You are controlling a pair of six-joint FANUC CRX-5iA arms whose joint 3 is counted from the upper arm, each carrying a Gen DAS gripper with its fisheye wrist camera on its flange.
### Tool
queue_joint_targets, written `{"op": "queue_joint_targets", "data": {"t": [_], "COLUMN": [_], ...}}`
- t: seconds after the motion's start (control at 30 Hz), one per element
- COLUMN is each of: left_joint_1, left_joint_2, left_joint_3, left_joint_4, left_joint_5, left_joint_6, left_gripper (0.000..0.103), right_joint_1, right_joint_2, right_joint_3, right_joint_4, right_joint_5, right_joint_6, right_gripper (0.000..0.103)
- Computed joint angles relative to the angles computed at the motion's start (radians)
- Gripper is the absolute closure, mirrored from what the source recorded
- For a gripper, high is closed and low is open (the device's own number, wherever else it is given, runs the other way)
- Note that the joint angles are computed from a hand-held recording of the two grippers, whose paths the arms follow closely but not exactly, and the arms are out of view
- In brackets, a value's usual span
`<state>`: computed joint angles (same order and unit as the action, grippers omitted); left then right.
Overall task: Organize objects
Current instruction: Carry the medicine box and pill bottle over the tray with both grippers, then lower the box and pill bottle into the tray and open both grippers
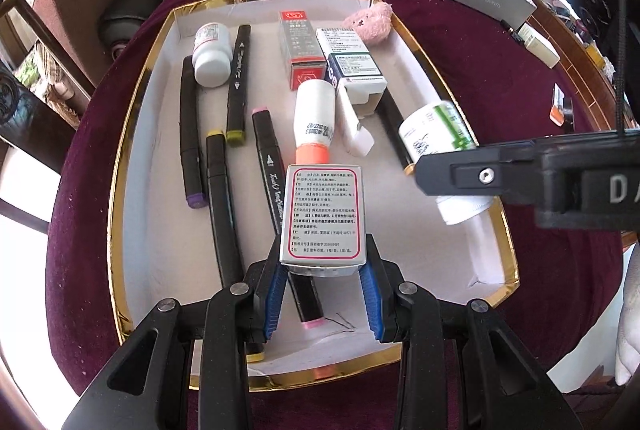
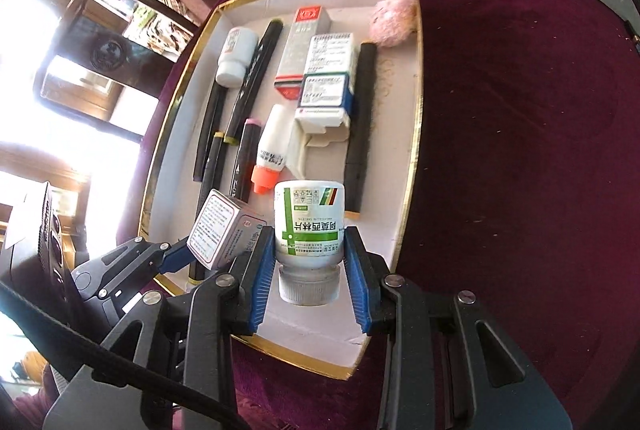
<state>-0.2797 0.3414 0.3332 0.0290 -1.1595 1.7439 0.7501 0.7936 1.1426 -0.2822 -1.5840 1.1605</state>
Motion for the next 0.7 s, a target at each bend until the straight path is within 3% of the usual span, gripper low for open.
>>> {"op": "queue_joint_targets", "data": {"t": [0.7], "left_joint_1": [0.02], "left_joint_2": [-0.005], "left_joint_3": [0.001], "left_joint_4": [-0.005], "left_joint_5": [0.012], "left_joint_6": [-0.03], "left_gripper": [0.073], "right_joint_1": [0.044], "right_joint_2": [0.082], "right_joint_3": [0.079], "right_joint_4": [0.072], "right_joint_5": [-0.07], "right_joint_6": [-0.04], "right_gripper": [0.071]}}
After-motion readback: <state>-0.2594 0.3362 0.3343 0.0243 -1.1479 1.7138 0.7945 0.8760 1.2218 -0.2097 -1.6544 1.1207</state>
